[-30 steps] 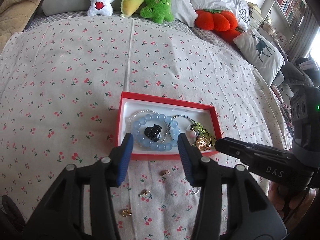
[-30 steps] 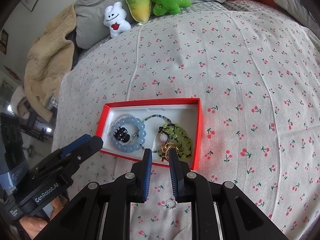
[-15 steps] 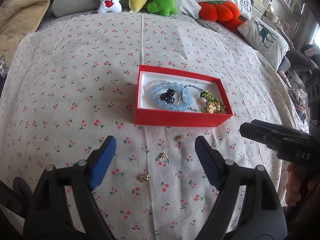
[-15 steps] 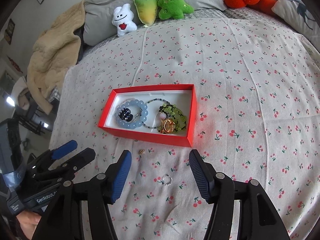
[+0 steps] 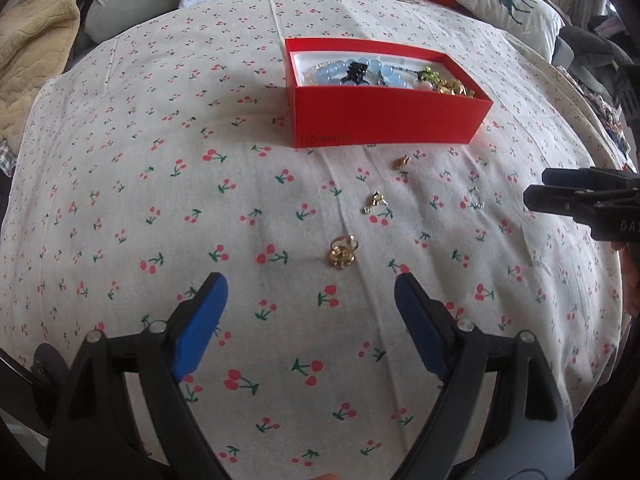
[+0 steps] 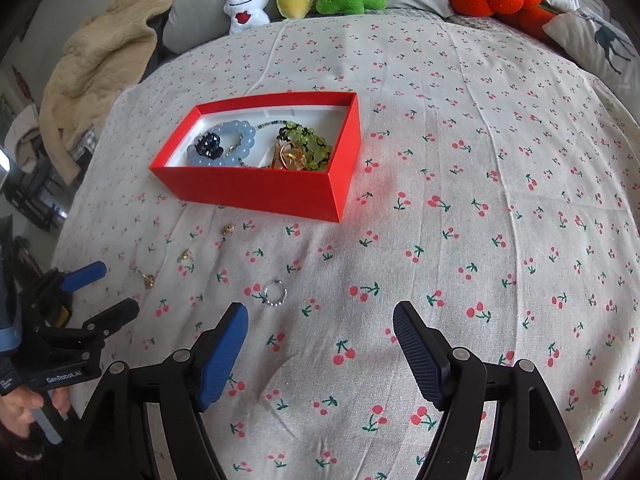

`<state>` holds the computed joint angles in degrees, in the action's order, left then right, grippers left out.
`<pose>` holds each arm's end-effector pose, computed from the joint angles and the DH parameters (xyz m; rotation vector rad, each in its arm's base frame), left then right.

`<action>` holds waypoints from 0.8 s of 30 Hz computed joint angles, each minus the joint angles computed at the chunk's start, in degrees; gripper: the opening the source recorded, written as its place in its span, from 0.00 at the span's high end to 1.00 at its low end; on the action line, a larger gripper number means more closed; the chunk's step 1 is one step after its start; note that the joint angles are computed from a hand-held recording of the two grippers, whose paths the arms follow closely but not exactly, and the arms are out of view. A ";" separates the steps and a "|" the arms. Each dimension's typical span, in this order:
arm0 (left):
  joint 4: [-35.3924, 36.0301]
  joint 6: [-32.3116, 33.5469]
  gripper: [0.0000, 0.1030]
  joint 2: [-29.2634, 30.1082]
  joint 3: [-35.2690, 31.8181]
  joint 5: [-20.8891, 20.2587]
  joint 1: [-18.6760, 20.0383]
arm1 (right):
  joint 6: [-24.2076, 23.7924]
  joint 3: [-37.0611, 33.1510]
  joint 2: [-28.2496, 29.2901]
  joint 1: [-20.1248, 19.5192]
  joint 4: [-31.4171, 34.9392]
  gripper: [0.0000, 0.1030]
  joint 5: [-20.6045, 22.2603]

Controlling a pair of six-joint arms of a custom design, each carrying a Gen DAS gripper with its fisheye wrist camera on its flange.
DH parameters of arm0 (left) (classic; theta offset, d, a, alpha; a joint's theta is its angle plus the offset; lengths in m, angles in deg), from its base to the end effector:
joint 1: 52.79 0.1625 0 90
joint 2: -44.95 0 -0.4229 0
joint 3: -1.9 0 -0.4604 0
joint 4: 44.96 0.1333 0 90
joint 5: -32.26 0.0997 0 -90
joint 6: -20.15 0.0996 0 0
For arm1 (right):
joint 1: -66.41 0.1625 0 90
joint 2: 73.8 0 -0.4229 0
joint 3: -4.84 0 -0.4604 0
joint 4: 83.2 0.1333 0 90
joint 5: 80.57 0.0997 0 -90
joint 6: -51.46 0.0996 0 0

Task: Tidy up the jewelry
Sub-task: 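Withdraw both tools from the red box, then grasp a small gold charm with left tool while right tool grasps the silver ring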

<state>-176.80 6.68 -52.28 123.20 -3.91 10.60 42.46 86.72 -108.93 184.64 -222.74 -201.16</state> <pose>-0.0239 -0.5249 0.3687 0.0803 2.2628 -0.7241 0.4347 -0.6350 -0.0103 0.8189 -2.4859 0.1824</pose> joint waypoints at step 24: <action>-10.94 12.62 0.84 3.58 -0.86 -7.22 2.97 | -14.57 4.57 2.15 0.28 -12.05 0.22 -2.09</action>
